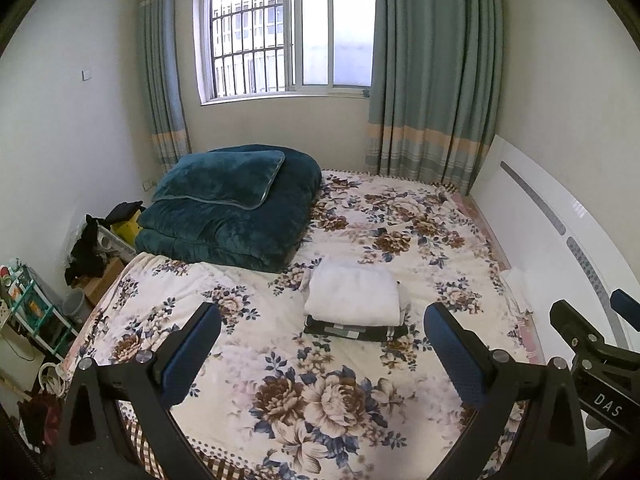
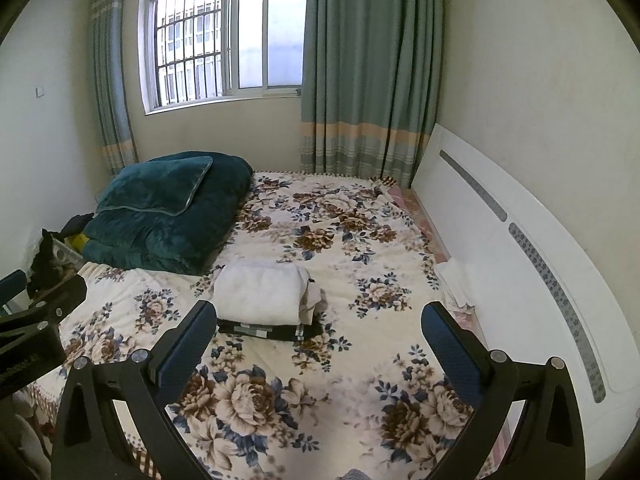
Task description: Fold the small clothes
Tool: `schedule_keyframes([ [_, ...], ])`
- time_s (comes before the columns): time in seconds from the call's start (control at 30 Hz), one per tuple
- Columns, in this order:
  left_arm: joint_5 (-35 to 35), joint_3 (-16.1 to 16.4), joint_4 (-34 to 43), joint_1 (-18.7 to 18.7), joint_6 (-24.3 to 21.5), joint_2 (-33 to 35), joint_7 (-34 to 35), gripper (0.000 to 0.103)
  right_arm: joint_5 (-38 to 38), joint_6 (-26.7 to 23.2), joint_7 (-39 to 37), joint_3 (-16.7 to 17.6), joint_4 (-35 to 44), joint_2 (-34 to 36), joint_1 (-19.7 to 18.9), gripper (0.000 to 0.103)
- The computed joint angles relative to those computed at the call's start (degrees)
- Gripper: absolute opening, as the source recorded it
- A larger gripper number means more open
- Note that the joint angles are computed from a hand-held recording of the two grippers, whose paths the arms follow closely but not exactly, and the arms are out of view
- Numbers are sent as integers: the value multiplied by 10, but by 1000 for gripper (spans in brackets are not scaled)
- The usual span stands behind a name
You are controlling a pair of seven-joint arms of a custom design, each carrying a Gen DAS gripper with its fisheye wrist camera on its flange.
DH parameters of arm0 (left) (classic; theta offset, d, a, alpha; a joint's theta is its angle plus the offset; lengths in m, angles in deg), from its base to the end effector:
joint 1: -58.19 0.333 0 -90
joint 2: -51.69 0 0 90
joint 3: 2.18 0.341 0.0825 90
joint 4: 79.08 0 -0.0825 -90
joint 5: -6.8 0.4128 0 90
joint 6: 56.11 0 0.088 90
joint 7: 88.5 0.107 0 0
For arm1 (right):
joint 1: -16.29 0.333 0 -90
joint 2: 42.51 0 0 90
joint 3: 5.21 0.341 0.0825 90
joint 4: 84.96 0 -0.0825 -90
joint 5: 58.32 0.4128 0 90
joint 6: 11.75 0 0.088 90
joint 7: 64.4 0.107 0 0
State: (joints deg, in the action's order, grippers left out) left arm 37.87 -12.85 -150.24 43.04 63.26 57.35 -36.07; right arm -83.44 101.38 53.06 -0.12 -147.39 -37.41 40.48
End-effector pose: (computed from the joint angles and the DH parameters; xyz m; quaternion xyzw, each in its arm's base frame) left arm 0.5857 -0.2440 0.8269 -0.6767 0.5941 -0.2820 0.3309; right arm 0.5370 0.2648 0.8929 -0.6465 0.6269 -0.3133 0.3013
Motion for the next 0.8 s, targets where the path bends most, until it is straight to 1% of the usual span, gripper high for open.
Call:
schedule_keyframes([
  [0.37, 1, -1, -7, 1, 0, -6, -2, 103, 5, 5, -3, 3, -10, -6, -1, 103],
  [0.8, 6, -4, -12, 3, -3, -11, -5, 103, 10, 3, -9, 2, -2, 0, 1, 103],
])
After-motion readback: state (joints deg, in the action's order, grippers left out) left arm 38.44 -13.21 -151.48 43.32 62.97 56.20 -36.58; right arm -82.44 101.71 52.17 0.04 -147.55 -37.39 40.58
